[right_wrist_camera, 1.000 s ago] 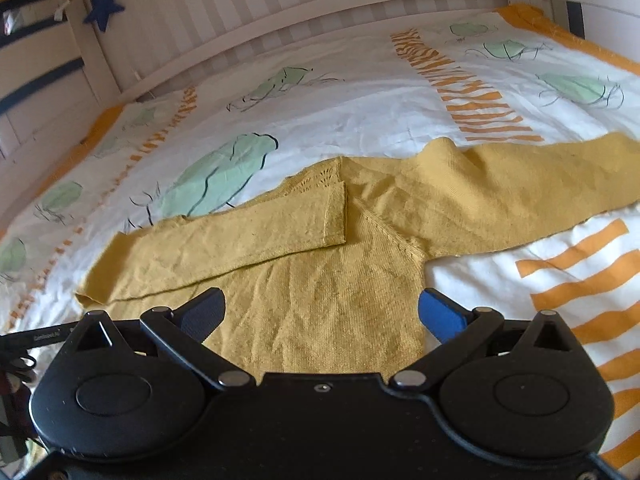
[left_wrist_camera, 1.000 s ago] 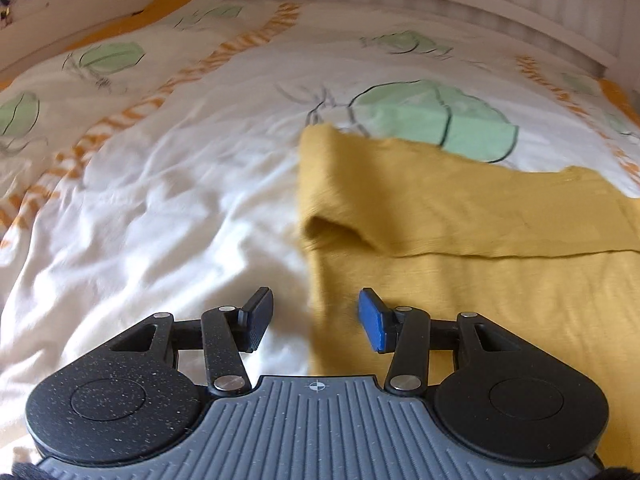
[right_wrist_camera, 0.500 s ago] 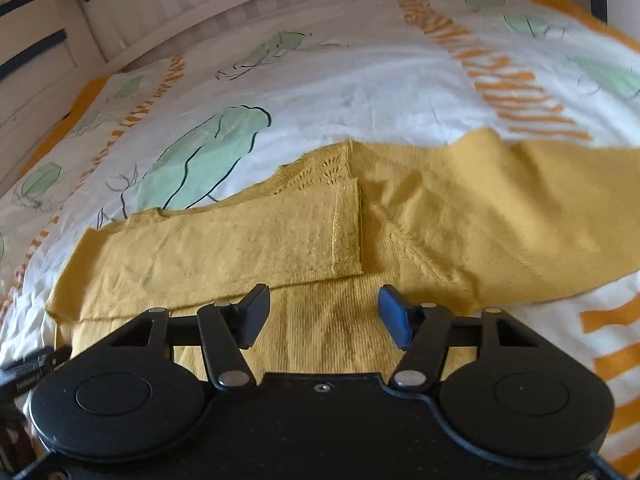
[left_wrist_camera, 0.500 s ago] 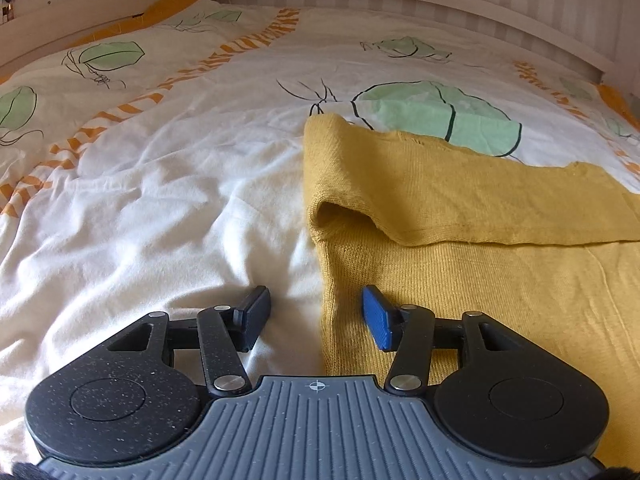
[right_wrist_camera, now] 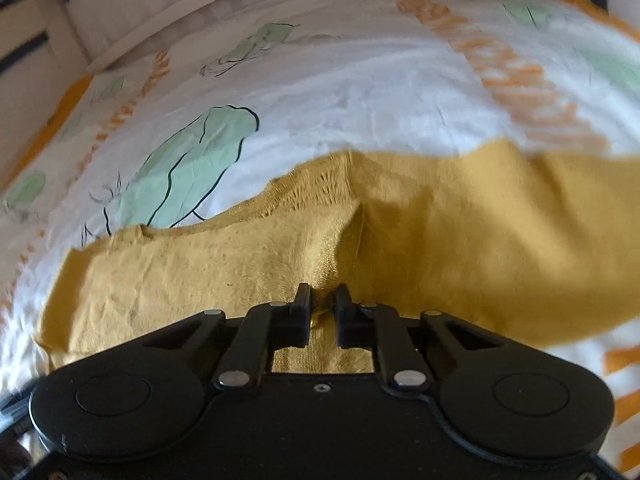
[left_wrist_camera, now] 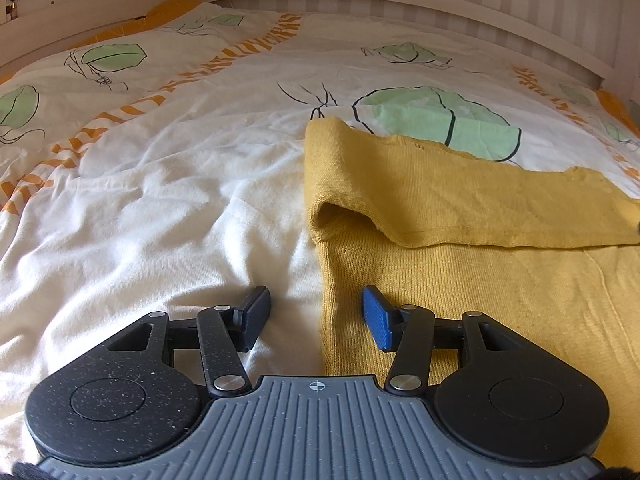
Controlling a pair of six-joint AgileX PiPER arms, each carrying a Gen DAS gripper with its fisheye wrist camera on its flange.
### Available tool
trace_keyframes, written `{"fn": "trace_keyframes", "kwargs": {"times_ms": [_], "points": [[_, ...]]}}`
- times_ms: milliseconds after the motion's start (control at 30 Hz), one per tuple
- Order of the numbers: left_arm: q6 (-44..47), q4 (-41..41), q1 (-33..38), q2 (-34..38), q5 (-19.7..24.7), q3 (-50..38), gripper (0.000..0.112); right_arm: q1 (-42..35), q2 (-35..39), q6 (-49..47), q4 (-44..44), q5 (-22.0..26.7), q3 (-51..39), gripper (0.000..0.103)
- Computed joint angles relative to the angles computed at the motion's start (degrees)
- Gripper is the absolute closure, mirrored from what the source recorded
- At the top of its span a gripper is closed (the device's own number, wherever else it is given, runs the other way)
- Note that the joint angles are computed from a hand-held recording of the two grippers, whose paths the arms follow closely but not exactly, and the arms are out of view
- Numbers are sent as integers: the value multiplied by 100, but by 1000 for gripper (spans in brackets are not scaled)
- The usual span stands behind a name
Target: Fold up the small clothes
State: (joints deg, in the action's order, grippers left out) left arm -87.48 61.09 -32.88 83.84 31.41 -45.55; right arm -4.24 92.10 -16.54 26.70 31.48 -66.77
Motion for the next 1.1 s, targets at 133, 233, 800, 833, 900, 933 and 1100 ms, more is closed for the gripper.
{"fn": "trace_keyframes", "kwargs": {"times_ms": [133, 233, 800, 833, 900, 933, 1100], "points": [[-2, -2, 8, -4, -9, 0, 62, 122, -153, 811, -1097, 32, -182, 85], [45, -54, 22, -6, -21, -19, 62, 98, -42, 1161, -1430, 17, -214, 85], [2478, -2477, 35, -515, 351, -522, 61, -928, -668, -661, 92, 488, 469, 22], [2500, -2522, -55, -544, 412, -584, 61, -1070, -722, -802, 218, 642, 469, 17], [2441, -2492, -288, -516, 571, -782, 61, -1484, -840, -1231, 547, 1024, 477, 15], [2431, -2498, -375, -468, 622, -907, 61, -1649, -891, -1329, 588, 1170, 462, 15], [2750, -2968, -637, 39, 653, -1799, 60, -2652, -993, -1854, 887, 1828, 242, 14]]}}
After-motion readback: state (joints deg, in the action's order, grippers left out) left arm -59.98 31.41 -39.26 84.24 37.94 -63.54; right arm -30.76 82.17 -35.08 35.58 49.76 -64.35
